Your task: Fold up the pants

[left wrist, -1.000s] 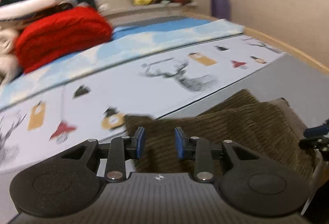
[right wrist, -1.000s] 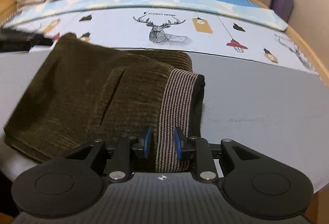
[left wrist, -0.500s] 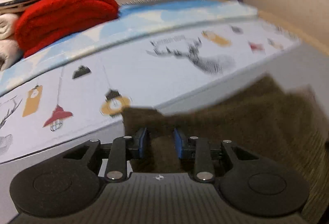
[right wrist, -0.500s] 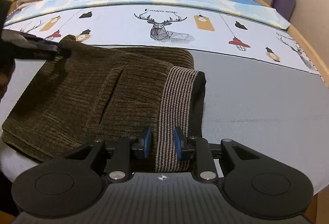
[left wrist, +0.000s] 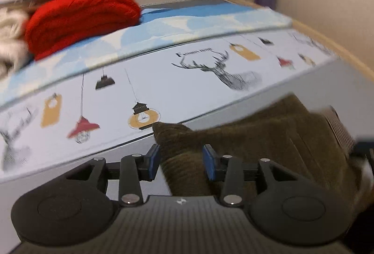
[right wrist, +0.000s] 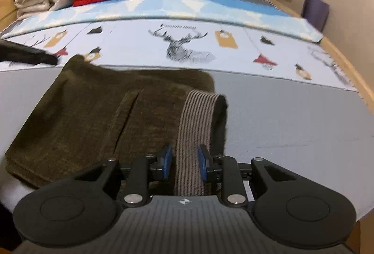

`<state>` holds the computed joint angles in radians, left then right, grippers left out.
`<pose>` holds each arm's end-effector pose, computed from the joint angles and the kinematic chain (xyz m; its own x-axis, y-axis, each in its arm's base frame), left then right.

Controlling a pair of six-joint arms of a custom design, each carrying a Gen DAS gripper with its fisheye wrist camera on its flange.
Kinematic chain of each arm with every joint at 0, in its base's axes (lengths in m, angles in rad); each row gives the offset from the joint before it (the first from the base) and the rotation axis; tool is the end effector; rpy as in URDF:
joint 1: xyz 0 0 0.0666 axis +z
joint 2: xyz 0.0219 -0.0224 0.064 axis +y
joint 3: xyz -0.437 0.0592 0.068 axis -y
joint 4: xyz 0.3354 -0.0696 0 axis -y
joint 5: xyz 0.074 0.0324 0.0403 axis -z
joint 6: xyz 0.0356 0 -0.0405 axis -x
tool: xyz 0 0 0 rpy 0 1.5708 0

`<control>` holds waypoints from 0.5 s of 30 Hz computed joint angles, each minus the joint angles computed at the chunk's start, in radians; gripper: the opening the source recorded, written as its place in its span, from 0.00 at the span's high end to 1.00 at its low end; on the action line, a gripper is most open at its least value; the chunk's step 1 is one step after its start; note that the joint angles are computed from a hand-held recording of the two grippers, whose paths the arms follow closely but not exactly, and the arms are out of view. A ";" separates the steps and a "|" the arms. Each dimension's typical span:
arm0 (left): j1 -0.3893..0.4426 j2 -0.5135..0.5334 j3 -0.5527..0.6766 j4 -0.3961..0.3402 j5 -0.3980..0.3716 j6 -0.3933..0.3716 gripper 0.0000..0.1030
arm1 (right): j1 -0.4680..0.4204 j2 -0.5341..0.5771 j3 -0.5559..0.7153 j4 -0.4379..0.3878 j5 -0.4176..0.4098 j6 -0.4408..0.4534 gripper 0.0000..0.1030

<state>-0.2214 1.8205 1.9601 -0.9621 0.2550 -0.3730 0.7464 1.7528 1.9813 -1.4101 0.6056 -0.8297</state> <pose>0.5848 -0.1413 0.5043 -0.5274 0.4802 -0.7010 0.6143 0.7854 0.0758 0.4057 0.3471 0.5284 -0.7534 0.1294 -0.6447 0.2313 0.9699 -0.0756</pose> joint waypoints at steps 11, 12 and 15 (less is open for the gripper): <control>0.039 -0.083 -0.141 -0.078 0.036 0.071 0.16 | -0.058 -0.024 -0.017 0.045 -0.094 -0.095 0.35; 0.044 -0.067 -0.120 -0.108 0.052 0.101 0.16 | -0.076 -0.025 -0.019 0.051 -0.127 -0.078 0.32; 0.056 -0.014 -0.054 -0.187 0.102 0.120 0.16 | -0.128 -0.026 -0.041 0.076 -0.231 -0.014 0.32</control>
<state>-0.1654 1.8063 1.9063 -1.1486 0.3568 -0.2534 0.6181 1.7268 1.9406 -1.3338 0.3743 -0.8442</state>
